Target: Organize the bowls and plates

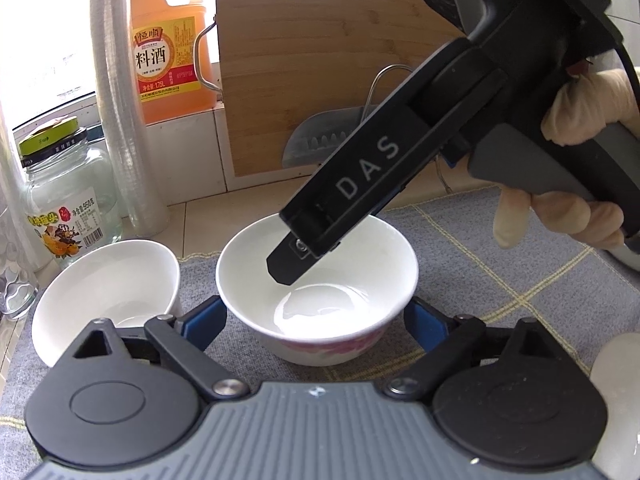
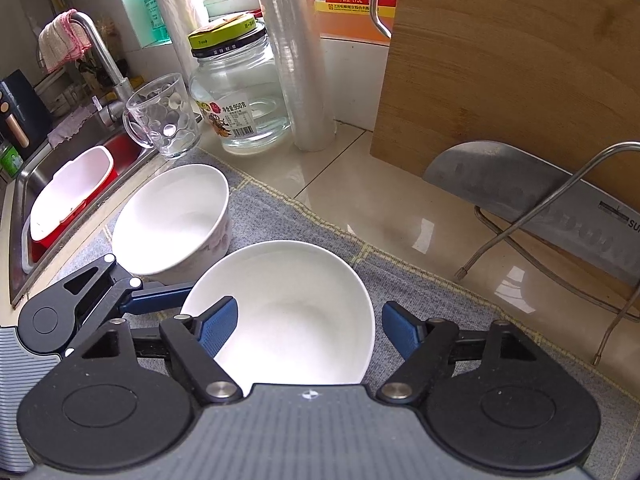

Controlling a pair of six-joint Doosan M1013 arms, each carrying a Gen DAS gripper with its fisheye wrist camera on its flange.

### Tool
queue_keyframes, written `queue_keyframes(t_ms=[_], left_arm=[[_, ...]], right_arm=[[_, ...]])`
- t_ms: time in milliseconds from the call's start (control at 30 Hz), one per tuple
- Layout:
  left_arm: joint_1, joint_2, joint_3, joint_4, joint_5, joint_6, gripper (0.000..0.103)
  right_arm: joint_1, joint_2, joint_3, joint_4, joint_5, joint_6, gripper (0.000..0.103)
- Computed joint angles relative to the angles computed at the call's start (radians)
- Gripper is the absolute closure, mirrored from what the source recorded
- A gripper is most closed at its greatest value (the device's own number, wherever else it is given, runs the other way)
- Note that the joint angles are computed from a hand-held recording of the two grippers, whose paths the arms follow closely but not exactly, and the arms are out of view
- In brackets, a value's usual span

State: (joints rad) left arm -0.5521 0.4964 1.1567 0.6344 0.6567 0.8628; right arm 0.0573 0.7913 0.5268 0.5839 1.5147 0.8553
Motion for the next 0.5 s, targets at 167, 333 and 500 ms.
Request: queue_keyframes(t_ms=[167, 333, 500], left_arm=[[0.0, 0.0, 0.002, 0.006, -0.008, -0.011, 0.009], [0.002, 0.002, 0.001, -0.002, -0.014, -0.007, 0.009], [0.003, 0.003, -0.002, -0.009, -0.014, -0.002, 0.009]], right_arm=[[-0.002, 0.002, -0.001, 0.009, 0.002, 0.009, 0.025], [-0.003, 0.006, -0.008, 0.014, 0.013, 0.01, 0.025], [-0.001, 0.005, -0.006, 0.013, 0.015, 0.012, 0.028]])
